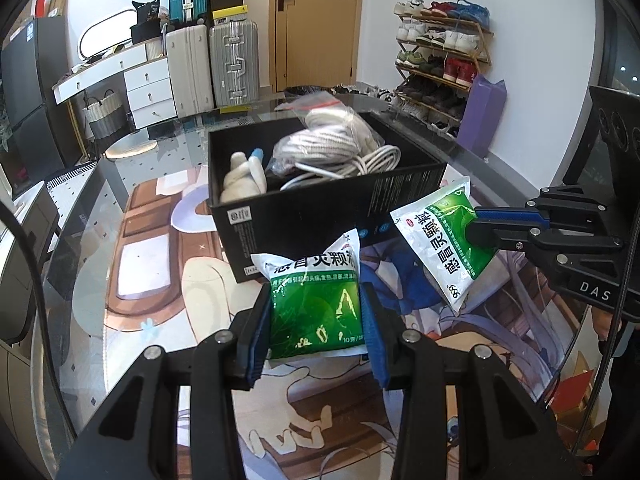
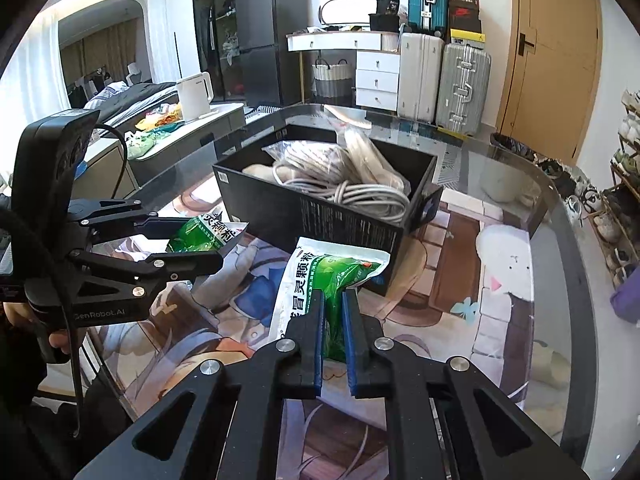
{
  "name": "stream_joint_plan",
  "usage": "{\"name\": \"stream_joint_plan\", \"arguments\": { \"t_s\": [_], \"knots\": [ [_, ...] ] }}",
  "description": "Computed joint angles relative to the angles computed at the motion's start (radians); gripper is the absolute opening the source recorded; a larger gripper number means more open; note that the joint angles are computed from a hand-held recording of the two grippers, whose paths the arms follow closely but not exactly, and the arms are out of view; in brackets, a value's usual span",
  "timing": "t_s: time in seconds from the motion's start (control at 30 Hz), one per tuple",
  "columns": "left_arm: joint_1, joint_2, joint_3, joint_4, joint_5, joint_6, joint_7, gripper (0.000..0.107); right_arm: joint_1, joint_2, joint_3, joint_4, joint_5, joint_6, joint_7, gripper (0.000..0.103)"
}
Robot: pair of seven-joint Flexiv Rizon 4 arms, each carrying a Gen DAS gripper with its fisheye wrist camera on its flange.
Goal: Organize soft objects
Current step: 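Grasp one green sachet with the left gripper while the right gripper grasps the other, then carry both green sachets over the black box and release them inside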
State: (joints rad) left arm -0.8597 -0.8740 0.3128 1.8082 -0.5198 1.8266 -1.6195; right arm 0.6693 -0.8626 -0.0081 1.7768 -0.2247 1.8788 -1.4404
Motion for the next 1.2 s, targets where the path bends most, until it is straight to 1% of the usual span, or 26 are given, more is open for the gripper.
{"name": "stream_joint_plan", "arguments": {
  "t_s": [0.13,0.33,0.57,0.7,0.9,1.07,1.2],
  "knots": [
    [0.0,0.011,-0.004,0.017,-0.001,0.025,0.003,0.04,0.009,0.015,-0.007,0.02,0.013,0.024,-0.008,0.008],
    [-0.007,0.019,-0.001,0.018,-0.034,0.049,0.029,0.04,0.024,0.037,-0.014,0.044,0.041,0.06,-0.024,0.008],
    [0.021,0.04,-0.033,0.024,-0.08,0.097,0.089,0.04,0.036,0.065,-0.018,0.057,0.083,0.109,-0.046,0.008],
    [0.019,0.04,-0.031,0.011,-0.128,0.104,0.131,0.04,0.042,0.068,-0.021,0.036,0.106,0.115,-0.048,0.008],
    [0.052,0.034,-0.057,-0.018,-0.175,0.122,0.184,0.04,0.033,0.054,-0.016,-0.026,0.098,0.091,-0.04,0.008],
    [0.065,0.009,-0.054,-0.063,-0.213,0.104,0.22,0.04,0.028,0.026,-0.016,-0.087,0.087,0.076,-0.02,0.008],
    [0.08,-0.012,-0.052,-0.1,-0.223,0.088,0.223,0.04,0.022,-0.002,-0.017,-0.137,0.081,0.06,0.005,0.008]
  ]
}}
